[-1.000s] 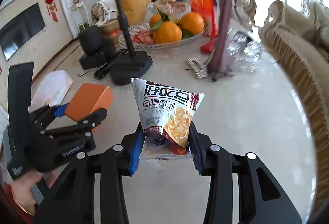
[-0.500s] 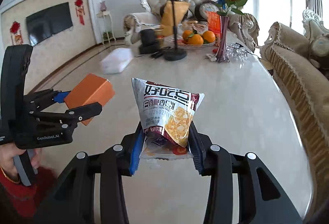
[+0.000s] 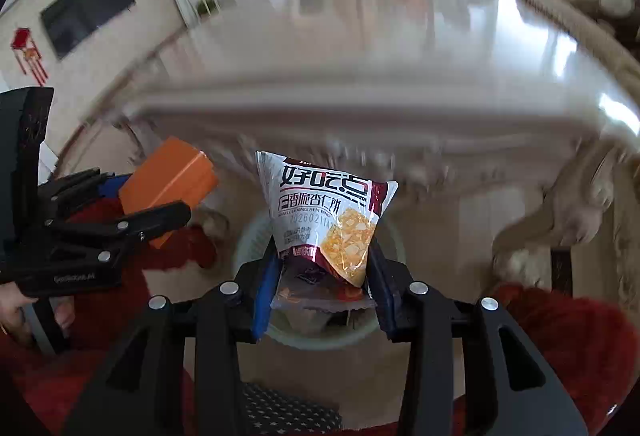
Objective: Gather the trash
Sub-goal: 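Lower both tools over the wastebasket and open them to drop box and bag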
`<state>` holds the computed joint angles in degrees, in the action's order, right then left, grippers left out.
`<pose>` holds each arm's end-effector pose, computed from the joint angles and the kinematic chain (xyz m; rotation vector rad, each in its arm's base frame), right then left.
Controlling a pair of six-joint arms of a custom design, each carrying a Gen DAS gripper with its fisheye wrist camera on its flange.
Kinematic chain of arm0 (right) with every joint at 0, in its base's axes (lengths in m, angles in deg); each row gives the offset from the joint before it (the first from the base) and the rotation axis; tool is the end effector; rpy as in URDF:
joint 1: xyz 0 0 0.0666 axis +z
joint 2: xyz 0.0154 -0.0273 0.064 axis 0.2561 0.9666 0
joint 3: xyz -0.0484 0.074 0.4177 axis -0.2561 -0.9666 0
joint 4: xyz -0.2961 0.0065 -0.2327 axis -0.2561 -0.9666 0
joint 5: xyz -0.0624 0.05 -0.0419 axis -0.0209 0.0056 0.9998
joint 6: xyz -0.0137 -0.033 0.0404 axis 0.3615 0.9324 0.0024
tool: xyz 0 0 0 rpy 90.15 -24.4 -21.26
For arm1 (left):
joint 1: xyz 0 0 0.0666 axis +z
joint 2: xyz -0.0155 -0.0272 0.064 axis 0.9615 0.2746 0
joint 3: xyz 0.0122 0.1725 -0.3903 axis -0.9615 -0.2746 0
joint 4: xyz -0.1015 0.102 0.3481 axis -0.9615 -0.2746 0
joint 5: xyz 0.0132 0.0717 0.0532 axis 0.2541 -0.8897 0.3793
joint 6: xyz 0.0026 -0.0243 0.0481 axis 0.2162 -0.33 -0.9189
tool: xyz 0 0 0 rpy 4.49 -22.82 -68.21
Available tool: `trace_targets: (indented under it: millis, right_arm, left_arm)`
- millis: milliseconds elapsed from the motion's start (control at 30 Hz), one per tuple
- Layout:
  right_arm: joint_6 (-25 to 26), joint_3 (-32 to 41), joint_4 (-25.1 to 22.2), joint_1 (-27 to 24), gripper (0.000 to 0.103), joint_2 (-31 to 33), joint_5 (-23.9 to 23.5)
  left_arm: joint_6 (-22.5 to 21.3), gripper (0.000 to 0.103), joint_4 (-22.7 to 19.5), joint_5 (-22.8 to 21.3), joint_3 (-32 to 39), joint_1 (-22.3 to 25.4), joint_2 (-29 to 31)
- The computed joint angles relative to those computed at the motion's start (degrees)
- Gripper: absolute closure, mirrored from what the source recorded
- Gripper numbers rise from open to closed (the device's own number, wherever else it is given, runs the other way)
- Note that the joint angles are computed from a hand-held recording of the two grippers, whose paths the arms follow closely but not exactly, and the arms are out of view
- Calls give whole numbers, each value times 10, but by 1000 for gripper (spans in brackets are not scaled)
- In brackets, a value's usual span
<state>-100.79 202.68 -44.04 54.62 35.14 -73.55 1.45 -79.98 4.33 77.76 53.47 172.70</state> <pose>0.4669 0.3799 0.5854 -0.0588 2.5386 0.2972 0.5039 -0.1971 0.5370 0.6309 2.6008 -0.3506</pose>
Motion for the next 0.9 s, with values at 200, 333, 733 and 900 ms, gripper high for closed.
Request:
trace_targets:
  millis: [200,333,733,900]
  right_arm:
    - [9,-9,3,-11,63,42,-20]
    - [11,-35,8,-11,42,45,-33]
    - [-58,-57,-21,-8,20,29,-37]
    - [-87,-21,-56,-10,20,36,-49]
  left_arm:
    - [-5,32,3,-24,-22,-8,34]
    - [-9,8,12,-64,-32,-10,40]
    - [33,8,9,-51,1,2,41]
    - [34,8,-4,-81,43,-5,33]
